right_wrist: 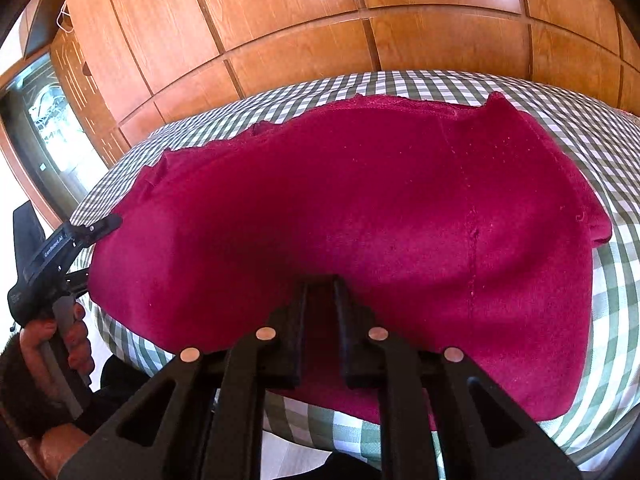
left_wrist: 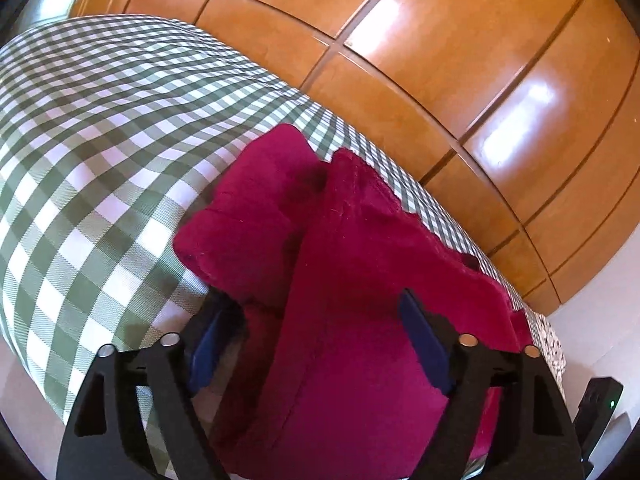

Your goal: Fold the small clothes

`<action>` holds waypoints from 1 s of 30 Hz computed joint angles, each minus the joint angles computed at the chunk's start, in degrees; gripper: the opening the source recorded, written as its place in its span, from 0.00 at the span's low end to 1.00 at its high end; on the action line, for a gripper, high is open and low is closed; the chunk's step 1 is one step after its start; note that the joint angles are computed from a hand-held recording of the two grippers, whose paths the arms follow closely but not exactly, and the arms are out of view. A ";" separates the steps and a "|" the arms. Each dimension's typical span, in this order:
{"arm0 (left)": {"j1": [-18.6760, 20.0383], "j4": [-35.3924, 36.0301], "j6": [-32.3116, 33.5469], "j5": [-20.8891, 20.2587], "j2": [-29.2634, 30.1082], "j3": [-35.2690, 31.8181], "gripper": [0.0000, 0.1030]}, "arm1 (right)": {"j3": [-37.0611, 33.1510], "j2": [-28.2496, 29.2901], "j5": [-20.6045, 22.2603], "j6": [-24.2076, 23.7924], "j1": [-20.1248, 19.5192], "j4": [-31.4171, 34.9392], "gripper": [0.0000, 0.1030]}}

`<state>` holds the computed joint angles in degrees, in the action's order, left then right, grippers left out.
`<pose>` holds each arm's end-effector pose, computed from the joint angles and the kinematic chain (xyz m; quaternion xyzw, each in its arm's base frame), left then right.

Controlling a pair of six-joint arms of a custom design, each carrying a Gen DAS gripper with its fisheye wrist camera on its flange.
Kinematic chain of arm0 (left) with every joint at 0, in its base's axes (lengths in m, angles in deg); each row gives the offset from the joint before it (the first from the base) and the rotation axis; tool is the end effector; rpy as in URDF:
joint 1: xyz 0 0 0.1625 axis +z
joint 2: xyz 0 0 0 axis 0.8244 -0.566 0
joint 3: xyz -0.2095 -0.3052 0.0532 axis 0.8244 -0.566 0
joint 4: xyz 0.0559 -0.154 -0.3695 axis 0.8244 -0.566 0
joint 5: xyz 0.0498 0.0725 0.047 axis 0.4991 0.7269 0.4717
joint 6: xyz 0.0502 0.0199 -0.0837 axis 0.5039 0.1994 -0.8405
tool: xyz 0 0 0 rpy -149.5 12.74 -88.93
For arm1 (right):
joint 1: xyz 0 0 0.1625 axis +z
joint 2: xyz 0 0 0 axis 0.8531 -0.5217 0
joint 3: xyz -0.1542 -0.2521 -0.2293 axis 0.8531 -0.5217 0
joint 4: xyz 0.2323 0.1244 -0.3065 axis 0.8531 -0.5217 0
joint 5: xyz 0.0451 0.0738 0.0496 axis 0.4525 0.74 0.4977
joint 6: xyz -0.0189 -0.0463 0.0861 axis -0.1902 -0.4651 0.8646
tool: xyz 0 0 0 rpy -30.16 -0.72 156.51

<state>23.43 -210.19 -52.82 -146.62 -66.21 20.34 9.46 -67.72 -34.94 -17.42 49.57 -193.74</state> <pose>0.0482 -0.5904 0.3437 0.0370 0.9062 -0.4119 0.0885 0.2645 -0.5415 -0.0023 0.1345 -0.8955 0.3618 0.2217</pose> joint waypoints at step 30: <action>-4.53 4.42 -2.16 -3.47 -2.82 -1.88 0.23 | 0.87 -0.74 1.79 1.19 -0.54 -0.31 0.12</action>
<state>18.91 -205.78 -54.98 -150.09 -69.03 18.46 10.33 -68.46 -33.15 -16.23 49.02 -194.05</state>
